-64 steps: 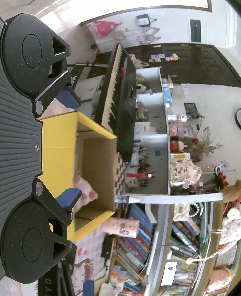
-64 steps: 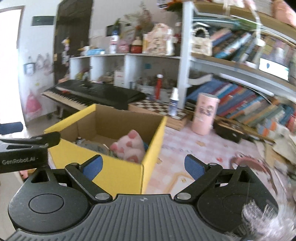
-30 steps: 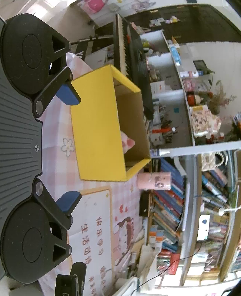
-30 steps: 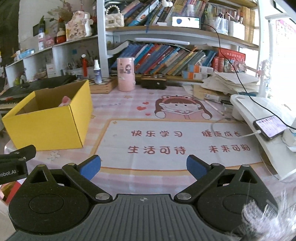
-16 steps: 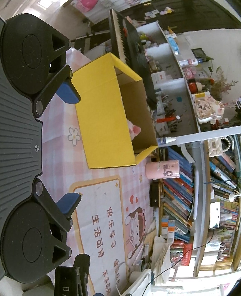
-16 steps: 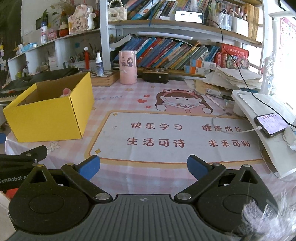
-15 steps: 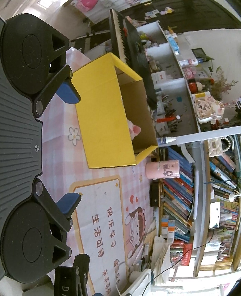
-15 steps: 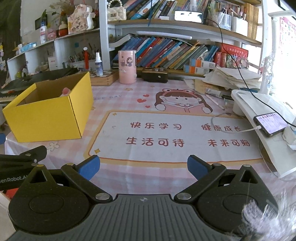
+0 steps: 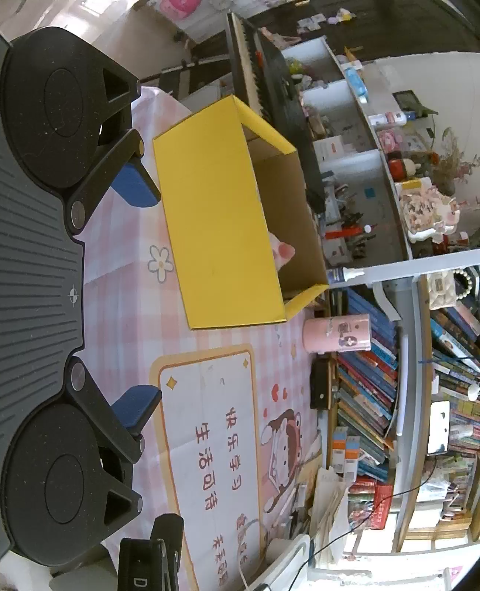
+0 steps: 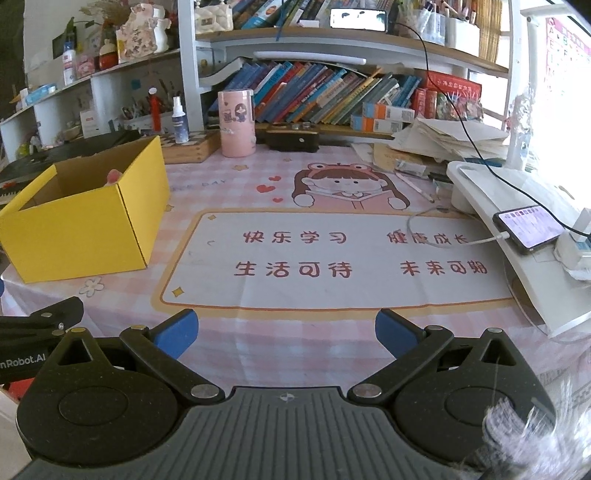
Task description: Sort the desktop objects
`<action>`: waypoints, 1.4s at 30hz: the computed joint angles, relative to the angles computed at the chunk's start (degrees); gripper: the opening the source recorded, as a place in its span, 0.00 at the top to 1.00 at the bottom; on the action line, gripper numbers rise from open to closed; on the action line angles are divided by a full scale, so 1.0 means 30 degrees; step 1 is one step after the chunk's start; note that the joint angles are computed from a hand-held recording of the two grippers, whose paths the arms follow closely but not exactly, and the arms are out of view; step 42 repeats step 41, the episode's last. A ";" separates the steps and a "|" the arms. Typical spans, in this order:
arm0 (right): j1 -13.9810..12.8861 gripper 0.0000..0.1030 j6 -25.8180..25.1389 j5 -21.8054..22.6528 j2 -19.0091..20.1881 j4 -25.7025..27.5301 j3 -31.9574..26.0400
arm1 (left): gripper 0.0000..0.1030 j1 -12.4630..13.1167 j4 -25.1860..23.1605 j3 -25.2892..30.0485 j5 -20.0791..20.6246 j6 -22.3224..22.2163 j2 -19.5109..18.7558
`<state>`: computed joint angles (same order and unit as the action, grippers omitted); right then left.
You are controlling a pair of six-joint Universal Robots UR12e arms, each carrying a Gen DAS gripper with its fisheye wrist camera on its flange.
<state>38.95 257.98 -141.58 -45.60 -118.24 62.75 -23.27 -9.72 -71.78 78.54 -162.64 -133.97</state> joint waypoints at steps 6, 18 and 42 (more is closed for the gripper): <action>0.0007 0.00 -0.0316 -0.0006 -0.0009 -0.0240 0.0080 | 0.00 -0.0018 -0.0332 0.0080 -0.0211 -0.0001 -0.0017; -0.0025 0.00 -0.0595 0.0296 -0.0041 -0.0568 0.0165 | 0.00 -0.0051 -0.0419 0.0102 -0.0213 -0.0052 -0.0029; -0.0025 0.00 -0.1258 0.0638 -0.0030 -0.1031 0.0203 | 0.00 0.0094 0.0199 -0.0119 -0.1085 -0.1052 0.0025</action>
